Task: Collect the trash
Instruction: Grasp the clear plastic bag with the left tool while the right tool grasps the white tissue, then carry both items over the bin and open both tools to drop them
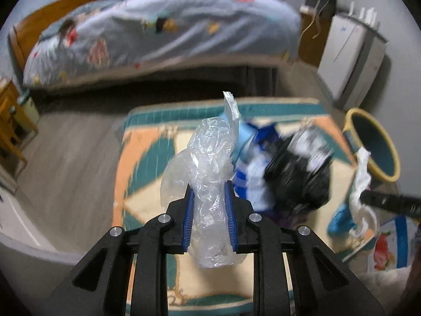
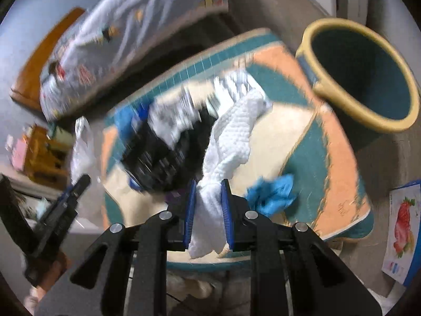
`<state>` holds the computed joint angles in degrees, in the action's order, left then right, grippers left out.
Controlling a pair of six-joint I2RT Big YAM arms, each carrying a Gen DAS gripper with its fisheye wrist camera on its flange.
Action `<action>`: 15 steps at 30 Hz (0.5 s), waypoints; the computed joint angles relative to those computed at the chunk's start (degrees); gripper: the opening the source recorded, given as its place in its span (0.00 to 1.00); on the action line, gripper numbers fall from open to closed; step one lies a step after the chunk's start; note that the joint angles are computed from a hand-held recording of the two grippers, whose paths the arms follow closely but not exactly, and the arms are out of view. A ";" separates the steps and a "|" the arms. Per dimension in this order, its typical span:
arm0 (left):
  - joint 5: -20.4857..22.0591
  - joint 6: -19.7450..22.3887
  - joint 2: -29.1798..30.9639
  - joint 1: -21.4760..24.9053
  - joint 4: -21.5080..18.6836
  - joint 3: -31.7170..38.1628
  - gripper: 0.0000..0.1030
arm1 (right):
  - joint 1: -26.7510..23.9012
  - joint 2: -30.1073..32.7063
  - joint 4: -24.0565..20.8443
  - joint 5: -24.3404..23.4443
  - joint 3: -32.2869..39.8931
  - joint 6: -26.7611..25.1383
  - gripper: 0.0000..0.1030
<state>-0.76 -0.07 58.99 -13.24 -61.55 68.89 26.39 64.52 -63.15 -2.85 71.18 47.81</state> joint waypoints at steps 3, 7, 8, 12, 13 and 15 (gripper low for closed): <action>-0.31 1.37 0.19 -2.12 2.26 2.62 0.23 | -1.94 -1.39 -0.49 2.32 4.23 -4.55 0.18; 1.20 1.65 1.97 -5.82 3.07 7.63 0.23 | -4.86 -1.21 -0.92 6.01 10.42 -11.23 0.18; 1.59 1.87 2.69 -6.42 2.96 8.98 0.23 | -6.29 -0.89 -0.74 6.44 11.65 -12.96 0.18; 2.01 2.61 6.70 -10.01 3.39 15.44 0.23 | -12.68 -1.59 0.48 7.85 13.00 -18.40 0.18; 2.21 2.87 7.98 -11.08 3.40 17.01 0.23 | -14.81 -2.12 1.46 6.76 11.91 -18.97 0.18; 2.21 3.72 10.23 -13.25 3.89 19.27 0.23 | -18.88 -2.53 2.94 4.37 10.28 -19.57 0.18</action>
<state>1.45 3.66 69.22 -26.49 -57.66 88.16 7.51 61.99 -60.22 1.52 81.46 28.24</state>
